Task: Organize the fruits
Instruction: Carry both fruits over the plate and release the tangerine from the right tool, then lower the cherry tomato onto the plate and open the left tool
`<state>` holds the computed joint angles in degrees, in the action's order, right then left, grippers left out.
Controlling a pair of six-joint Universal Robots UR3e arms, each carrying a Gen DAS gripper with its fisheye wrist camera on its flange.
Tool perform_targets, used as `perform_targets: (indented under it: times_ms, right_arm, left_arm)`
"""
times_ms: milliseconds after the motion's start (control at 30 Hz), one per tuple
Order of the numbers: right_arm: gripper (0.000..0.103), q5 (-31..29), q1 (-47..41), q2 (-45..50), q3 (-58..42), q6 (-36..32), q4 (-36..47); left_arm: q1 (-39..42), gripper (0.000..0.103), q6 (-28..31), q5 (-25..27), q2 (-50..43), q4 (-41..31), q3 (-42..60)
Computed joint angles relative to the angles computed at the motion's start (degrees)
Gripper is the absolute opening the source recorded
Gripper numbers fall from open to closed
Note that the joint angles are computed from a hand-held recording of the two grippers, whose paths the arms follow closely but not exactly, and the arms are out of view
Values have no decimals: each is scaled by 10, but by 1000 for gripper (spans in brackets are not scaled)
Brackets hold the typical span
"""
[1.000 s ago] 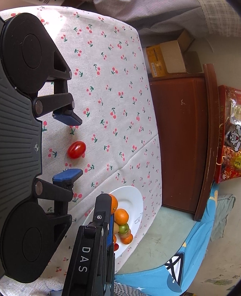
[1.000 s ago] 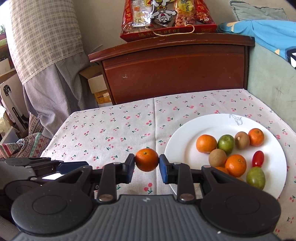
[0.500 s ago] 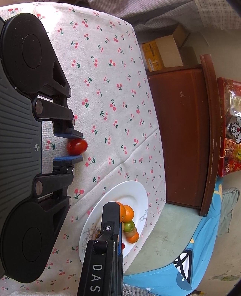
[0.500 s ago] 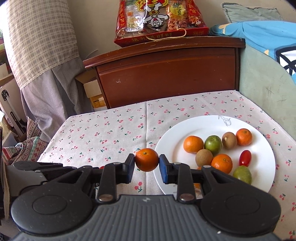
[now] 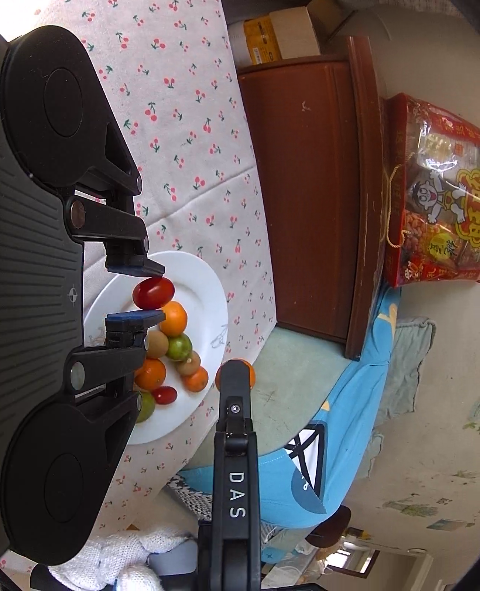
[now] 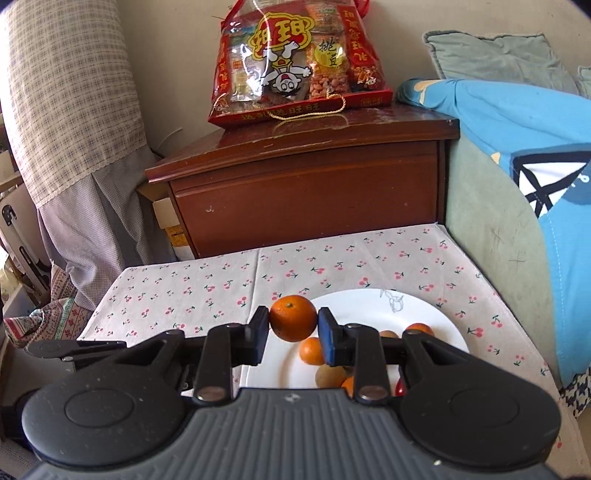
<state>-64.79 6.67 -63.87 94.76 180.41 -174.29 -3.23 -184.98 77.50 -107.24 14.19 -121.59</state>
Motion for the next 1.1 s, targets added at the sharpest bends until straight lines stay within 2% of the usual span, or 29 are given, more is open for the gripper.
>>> perform_targets:
  times_ms: [133, 333, 667, 767, 800, 867, 900, 933, 967, 1000, 1033, 1100]
  right_arm:
    - [29, -6, -9, 42, -34, 26, 4]
    - [29, -12, -4, 91, -77, 16, 25]
    - [31, -30, 0, 133, -111, 29, 24]
    - [31, -32, -1, 134, -111, 38, 21]
    - [31, -31, -2, 133, -110, 41, 20]
    - [33, -27, -3, 129, -108, 46, 19]
    - [33, -27, -4, 125, -105, 48, 17]
    - [35, -28, -4, 120, -103, 49, 16]
    - [44, -34, -3, 114, -99, 51, 17]
    - [56, -42, -1, 108, -96, 54, 21]
    - [60, -49, 0, 99, -91, 56, 23]
    - [61, -50, -1, 83, -77, 55, 23]
  left_arm:
    - [-16, 16, 0, 10, -38, -14, 41]
    - [-24, 17, -8, 11, -72, -33, 71]
    - [-33, 17, -19, 16, -105, -42, 102]
    - [-36, 20, -18, 16, -103, -41, 104]
    - [-37, 22, -18, 18, -99, -41, 101]
    - [-38, 42, -22, 24, -92, -43, 100]
    - [-39, 48, -25, 28, -85, -48, 99]
    - [-40, 61, -28, 32, -79, -53, 99]
    - [-41, 69, -31, 34, -71, -63, 99]
    - [-42, 71, -34, 36, -62, -76, 100]
    - [-42, 73, -35, 35, -53, -91, 101]
    - [-44, 77, -40, 42, -35, -125, 103]
